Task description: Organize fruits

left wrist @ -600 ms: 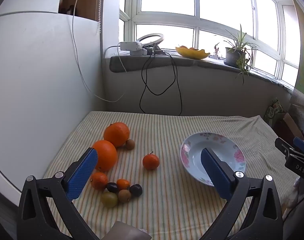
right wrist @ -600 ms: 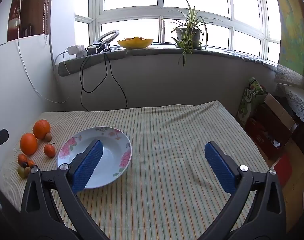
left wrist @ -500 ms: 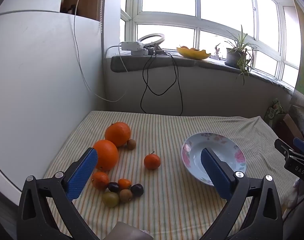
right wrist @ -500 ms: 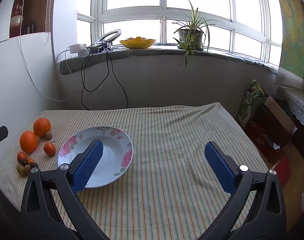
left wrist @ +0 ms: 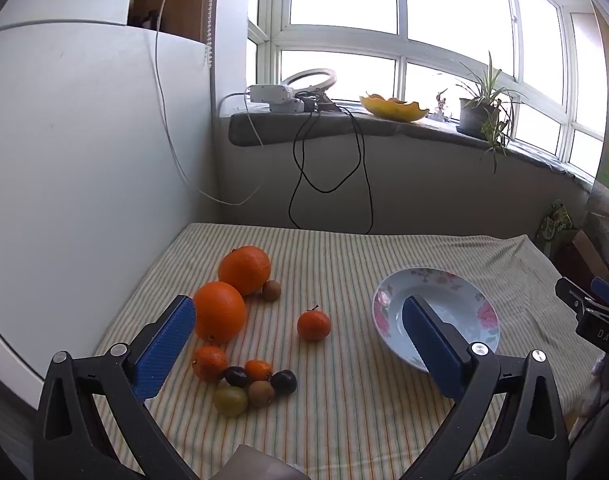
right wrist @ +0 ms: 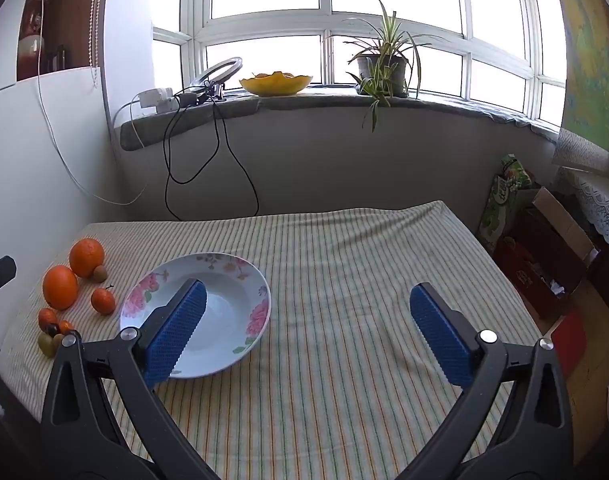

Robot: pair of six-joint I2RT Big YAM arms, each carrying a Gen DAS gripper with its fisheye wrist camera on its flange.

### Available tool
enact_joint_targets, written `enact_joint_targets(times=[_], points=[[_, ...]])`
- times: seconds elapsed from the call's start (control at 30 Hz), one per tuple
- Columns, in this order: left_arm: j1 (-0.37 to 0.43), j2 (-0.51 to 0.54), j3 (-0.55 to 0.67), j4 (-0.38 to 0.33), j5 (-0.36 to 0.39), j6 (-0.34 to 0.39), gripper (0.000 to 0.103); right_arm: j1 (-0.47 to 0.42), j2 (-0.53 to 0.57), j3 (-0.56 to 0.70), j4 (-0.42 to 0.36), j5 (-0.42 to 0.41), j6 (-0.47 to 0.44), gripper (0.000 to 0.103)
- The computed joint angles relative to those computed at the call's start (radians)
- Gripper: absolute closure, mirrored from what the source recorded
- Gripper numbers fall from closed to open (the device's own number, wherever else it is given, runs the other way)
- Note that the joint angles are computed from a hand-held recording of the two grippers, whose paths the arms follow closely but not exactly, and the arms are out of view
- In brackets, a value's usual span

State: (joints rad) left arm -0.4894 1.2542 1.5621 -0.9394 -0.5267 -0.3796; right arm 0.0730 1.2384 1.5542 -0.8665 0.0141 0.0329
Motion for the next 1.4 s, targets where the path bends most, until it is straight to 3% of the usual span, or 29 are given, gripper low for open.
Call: enact_joint_targets(times=[1.4], points=[[-0.012, -0.005, -0.005, 0.013, 0.001, -0.012, 0.0, -0.002, -0.004, 0.011, -0.016, -0.008, 0.02, 0.0]])
